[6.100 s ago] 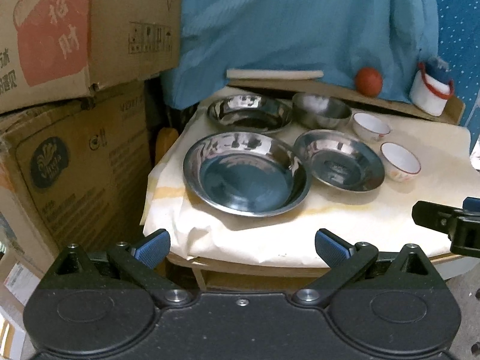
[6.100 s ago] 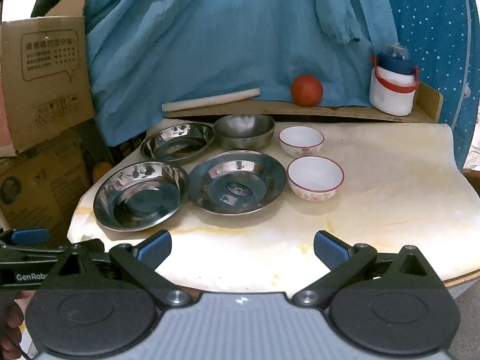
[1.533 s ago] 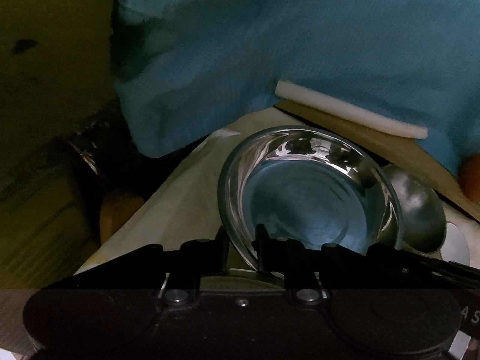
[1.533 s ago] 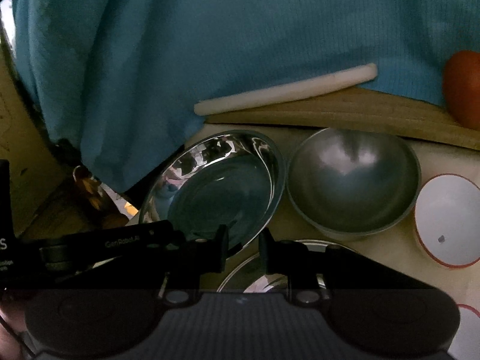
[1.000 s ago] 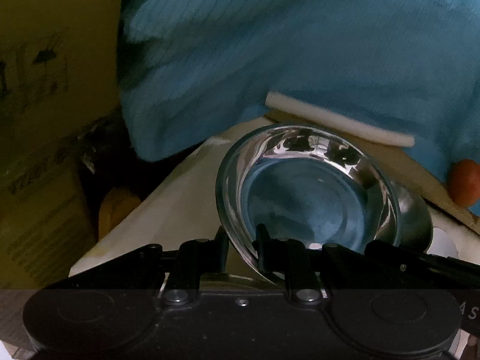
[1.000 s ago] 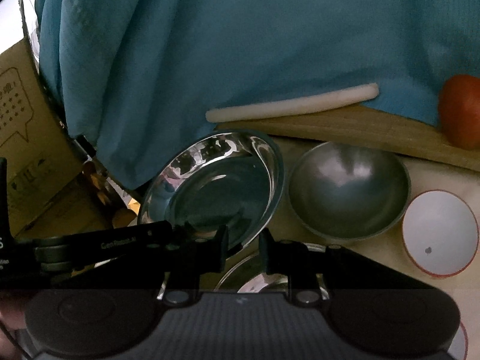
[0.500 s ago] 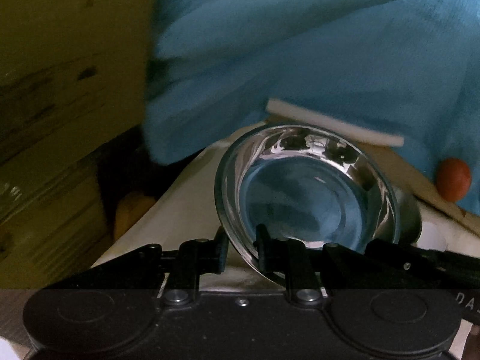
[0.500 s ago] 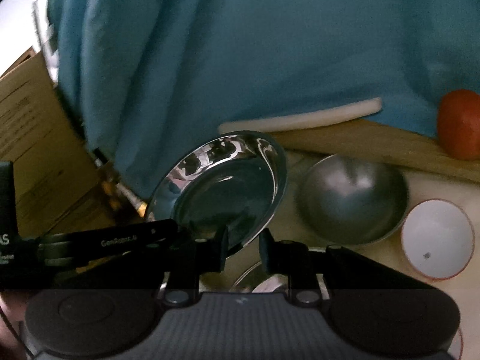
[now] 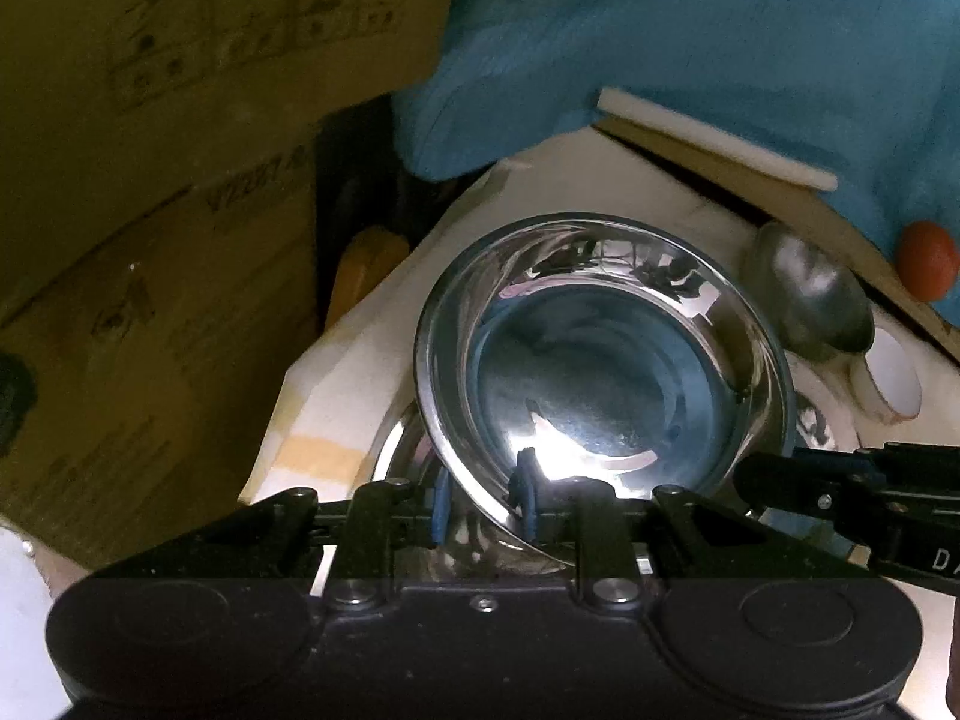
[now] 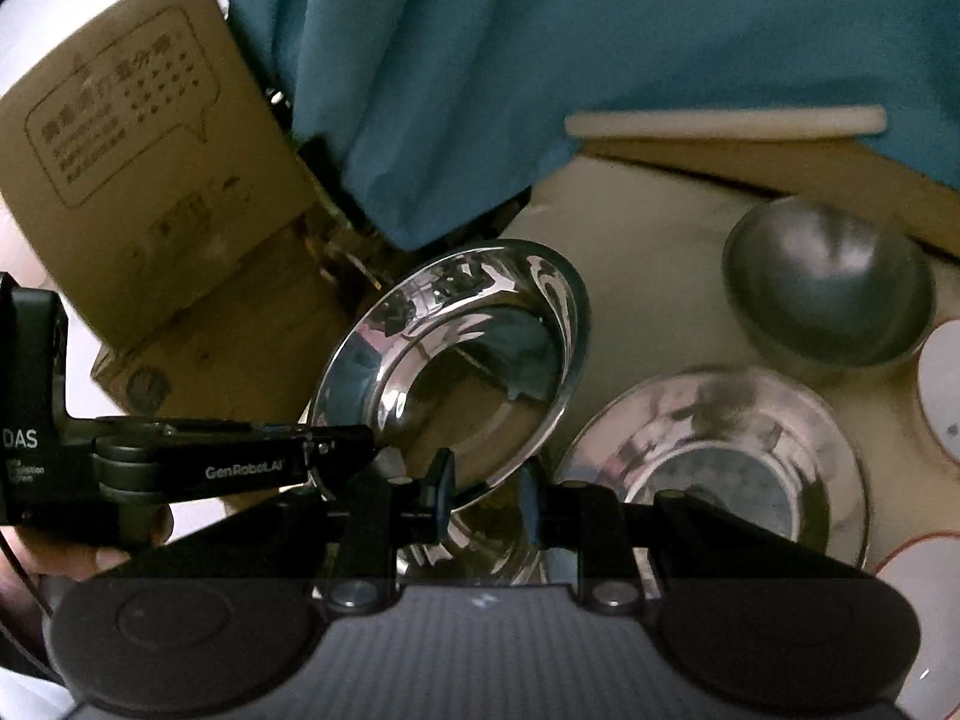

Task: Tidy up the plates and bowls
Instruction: 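Close the left gripper on the rim of the large steel plate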

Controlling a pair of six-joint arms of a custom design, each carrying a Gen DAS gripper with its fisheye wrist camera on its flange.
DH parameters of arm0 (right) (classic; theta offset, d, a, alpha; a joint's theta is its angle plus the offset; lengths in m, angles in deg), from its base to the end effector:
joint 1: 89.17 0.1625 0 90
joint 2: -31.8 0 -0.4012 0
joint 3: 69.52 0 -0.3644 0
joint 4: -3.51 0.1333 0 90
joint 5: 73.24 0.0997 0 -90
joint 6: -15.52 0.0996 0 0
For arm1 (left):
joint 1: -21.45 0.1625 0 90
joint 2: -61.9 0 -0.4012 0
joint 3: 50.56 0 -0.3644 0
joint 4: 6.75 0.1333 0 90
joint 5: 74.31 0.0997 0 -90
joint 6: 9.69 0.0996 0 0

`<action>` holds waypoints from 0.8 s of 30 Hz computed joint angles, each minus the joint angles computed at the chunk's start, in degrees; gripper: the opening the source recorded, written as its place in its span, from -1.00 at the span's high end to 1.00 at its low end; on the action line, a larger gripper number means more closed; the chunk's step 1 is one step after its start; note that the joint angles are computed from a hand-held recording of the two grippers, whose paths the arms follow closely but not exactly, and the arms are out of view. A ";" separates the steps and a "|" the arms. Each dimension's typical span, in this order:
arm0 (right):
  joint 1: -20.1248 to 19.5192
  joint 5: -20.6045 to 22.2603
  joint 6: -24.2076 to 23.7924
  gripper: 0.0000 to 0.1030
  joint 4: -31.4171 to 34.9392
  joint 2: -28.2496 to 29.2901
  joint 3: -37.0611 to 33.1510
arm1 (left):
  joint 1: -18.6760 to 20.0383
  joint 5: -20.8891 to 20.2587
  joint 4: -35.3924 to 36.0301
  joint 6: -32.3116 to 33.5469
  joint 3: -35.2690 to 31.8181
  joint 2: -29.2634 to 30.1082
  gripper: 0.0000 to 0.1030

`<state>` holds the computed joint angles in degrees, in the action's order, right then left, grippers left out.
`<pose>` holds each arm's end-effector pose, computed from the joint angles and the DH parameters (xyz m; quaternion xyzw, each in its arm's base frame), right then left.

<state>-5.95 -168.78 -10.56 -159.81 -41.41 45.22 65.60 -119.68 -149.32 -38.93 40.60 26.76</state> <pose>0.0608 -0.5366 0.2733 0.1480 -0.9493 0.2492 0.1220 -0.3083 -0.5826 0.0145 0.1449 0.9133 -0.2092 0.3179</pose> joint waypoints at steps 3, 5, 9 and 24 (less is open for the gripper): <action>0.13 -0.20 0.10 0.48 1.19 -0.32 0.66 | -0.20 -0.37 1.37 -1.23 0.86 -0.56 0.52; 0.13 -0.22 0.14 0.48 2.09 -0.45 0.94 | -0.36 -0.75 2.30 -2.43 1.87 -1.28 0.52; 0.26 -0.33 0.38 0.47 3.78 -1.09 1.91 | -0.54 -1.28 4.07 -4.60 3.32 -2.21 0.52; 0.69 -1.77 2.54 0.44 9.10 -0.95 -0.11 | -0.88 -2.30 7.95 -5.53 4.15 -3.95 0.51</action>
<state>-5.26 -170.54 -8.02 -150.71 -42.36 45.11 64.72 -121.97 -141.38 -44.46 44.75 22.81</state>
